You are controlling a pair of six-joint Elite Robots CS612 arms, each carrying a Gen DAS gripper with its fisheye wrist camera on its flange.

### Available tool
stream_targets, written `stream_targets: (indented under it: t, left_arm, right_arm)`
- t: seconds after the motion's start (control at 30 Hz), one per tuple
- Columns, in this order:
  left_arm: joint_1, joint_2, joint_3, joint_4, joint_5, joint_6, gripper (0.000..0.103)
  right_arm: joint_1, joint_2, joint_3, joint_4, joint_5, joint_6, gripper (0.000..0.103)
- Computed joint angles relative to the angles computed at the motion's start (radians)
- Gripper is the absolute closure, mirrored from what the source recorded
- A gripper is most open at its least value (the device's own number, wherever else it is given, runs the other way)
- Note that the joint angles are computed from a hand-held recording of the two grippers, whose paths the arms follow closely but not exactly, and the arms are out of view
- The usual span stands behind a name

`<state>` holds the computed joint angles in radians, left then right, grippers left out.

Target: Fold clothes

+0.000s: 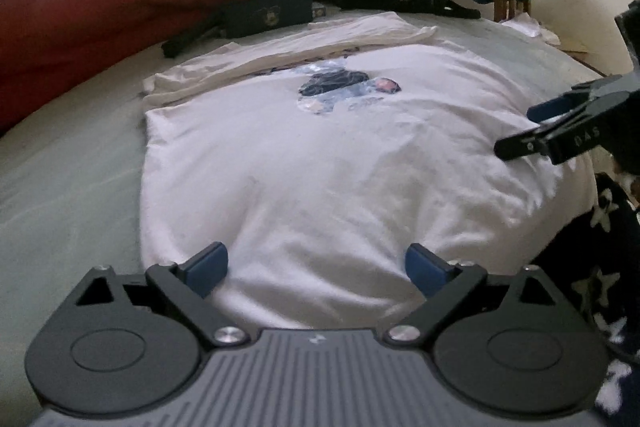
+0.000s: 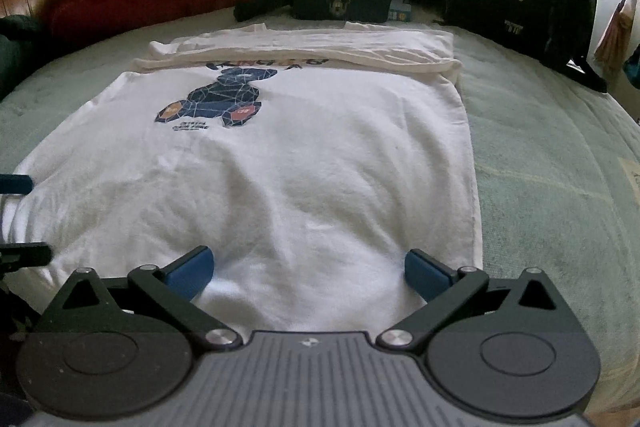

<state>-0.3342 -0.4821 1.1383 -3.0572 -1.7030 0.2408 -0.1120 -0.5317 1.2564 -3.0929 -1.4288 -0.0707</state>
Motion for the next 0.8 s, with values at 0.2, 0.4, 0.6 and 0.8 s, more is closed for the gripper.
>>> stream_targets:
  t: [0.2,0.4,0.6,0.8]
  left_arm:
    - [-0.01,0.005,-0.009,-0.063,0.021,0.032,0.008]
    - [-0.016,0.026,-0.04,-0.019,-0.001,0.017,0.008]
    - [-0.006,0.019,-0.005,-0.054,-0.017,-0.023,0.007]
    - [-0.006,0.007,-0.002,-0.057,-0.028,-0.026,0.007]
  right_arm:
    - [0.002,0.001,0.002,-0.012,-0.007,0.003,0.0]
    - [0.004,0.002,0.005,-0.024,-0.013,0.005,0.0]
    - [0.003,0.008,0.015,-0.07,-0.014,-0.003,0.0]
    - [0.009,0.008,0.009,-0.06,-0.037,-0.007,0.0]
